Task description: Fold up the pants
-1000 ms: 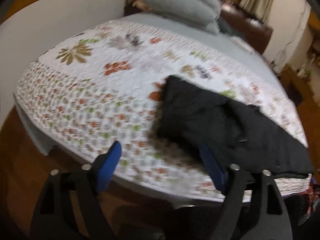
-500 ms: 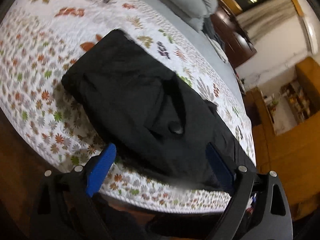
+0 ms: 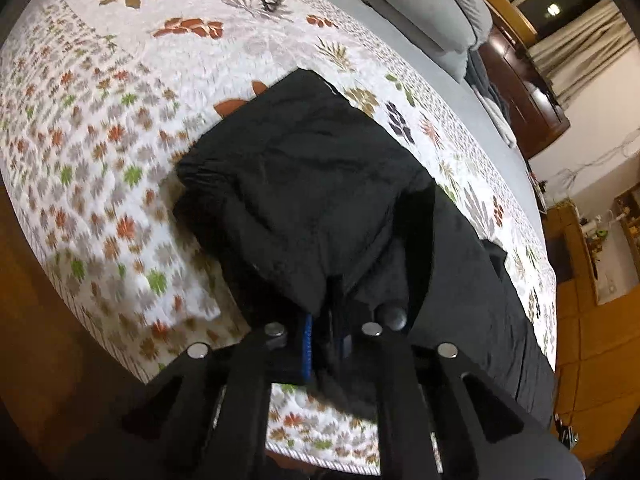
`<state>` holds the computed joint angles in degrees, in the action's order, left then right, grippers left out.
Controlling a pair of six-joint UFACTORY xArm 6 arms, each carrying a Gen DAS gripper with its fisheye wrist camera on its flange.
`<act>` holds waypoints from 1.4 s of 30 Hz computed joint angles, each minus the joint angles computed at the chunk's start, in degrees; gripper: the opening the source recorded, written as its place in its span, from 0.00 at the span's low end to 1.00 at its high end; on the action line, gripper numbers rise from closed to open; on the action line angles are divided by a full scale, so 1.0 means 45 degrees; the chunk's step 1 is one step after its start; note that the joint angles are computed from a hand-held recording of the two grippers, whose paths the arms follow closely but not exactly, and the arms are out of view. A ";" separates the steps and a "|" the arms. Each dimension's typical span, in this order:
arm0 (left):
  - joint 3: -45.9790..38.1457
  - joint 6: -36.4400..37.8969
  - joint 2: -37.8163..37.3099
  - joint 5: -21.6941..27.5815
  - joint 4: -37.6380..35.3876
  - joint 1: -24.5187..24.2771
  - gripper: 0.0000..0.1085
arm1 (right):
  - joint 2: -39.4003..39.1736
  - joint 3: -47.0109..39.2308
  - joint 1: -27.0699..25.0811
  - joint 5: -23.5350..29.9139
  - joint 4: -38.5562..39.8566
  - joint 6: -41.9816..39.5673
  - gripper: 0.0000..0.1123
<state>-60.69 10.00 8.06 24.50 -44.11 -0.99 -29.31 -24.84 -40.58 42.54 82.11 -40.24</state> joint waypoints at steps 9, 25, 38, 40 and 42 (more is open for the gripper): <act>0.0226 0.0793 -0.0039 0.0282 -0.0491 0.0122 0.12 | 0.0582 0.0169 -0.1248 0.1486 0.0495 -0.0827 0.52; 0.0385 0.0231 -0.0104 0.0048 0.0477 -0.0053 0.25 | 0.0291 0.0272 -0.1551 0.0799 0.0746 -0.1184 0.53; 0.2268 0.0082 -0.3098 -0.3361 0.2525 -0.0861 0.70 | -0.3817 0.1728 -0.1241 -0.0551 -0.1136 -0.0311 0.58; 0.1332 0.1313 -0.2287 -0.2980 0.1596 -0.1152 0.72 | -0.3021 0.1445 -0.0719 -0.0700 -0.0981 -0.0563 0.58; 0.0572 0.0626 -0.1382 -0.2491 0.2592 -0.1140 0.72 | -0.2079 0.1162 -0.0585 -0.0797 -0.0776 -0.0926 0.58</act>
